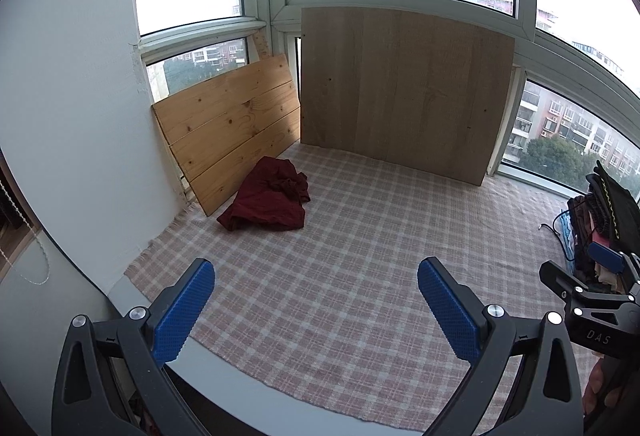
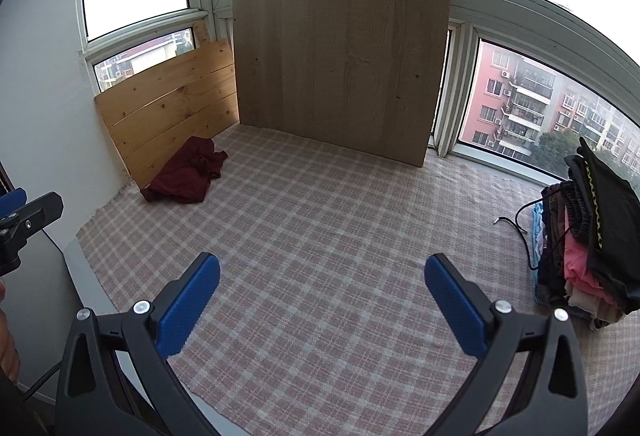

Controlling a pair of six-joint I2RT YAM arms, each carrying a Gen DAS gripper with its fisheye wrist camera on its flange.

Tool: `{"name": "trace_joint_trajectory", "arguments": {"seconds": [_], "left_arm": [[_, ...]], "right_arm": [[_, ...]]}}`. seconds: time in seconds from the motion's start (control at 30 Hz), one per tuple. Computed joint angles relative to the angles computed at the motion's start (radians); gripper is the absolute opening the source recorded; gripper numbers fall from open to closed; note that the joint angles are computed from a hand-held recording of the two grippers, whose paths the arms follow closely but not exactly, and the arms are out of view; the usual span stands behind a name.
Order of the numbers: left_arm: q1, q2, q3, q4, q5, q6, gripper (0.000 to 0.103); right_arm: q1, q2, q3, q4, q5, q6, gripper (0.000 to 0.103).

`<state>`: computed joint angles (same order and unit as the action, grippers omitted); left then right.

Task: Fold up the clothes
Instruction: 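Move both tools toward the crumpled dark red T-shirt by the boards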

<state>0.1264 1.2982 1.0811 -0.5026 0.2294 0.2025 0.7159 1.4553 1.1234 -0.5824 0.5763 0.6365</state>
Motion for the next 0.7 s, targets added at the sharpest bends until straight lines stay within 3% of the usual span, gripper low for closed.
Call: {"name": "trace_joint_trajectory", "arguments": {"seconds": [0.7], "left_arm": [[0.056, 0.016, 0.016, -0.018, -0.049, -0.02, 0.102]], "right_arm": [[-0.007, 0.12, 0.1, 0.068, -0.104, -0.106, 0.103]]}}
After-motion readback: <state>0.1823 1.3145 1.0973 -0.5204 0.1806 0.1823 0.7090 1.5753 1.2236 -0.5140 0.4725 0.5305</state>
